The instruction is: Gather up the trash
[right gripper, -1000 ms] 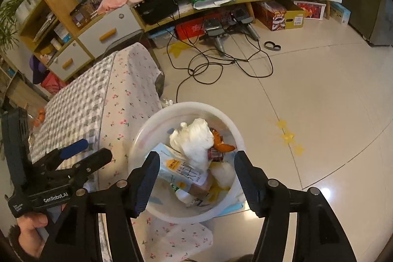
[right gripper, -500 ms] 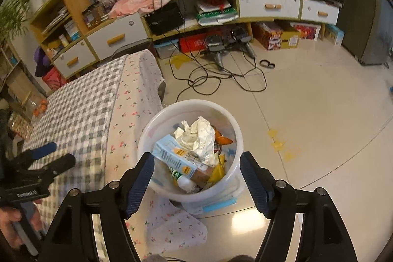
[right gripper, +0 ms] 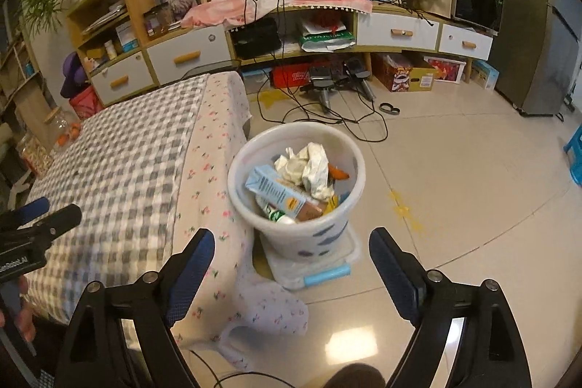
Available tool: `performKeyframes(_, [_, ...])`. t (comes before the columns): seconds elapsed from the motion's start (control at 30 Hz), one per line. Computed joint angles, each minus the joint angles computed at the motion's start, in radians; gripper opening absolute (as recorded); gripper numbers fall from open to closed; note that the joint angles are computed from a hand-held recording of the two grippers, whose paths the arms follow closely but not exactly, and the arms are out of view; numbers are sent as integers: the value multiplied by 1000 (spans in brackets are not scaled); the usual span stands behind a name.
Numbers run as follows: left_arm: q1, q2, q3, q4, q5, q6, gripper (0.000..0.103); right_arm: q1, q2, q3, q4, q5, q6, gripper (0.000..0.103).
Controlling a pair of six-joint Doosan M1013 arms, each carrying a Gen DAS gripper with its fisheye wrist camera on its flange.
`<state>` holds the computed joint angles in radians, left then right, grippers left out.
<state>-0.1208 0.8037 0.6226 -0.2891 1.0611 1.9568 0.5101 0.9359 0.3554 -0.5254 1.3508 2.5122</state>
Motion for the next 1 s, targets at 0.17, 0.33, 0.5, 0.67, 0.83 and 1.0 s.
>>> performKeyframes(0.17, [8, -74, 146, -21, -123, 15, 101, 27, -6, 30, -72, -41, 16, 89])
performKeyframes(0.33, [11, -98, 193, -27, -158, 22, 101, 37, 11, 9, -81, -56, 7, 90])
performKeyframes(0.5, [14, -100, 200, -29, -165, 13, 101, 38, 39, -42, -84, -36, -15, 90])
performKeyframes(0.67, [15, -105, 210, -31, -169, 15, 101, 34, 45, -54, -66, -31, -11, 90])
performKeyframes(0.83, [15, -102, 205, -22, -157, 7, 101, 32, 69, -102, -51, -11, -24, 90])
performKeyframes(1.0, [14, -102, 205, -15, -160, 3, 101, 31, 97, -158, -34, 0, -42, 90])
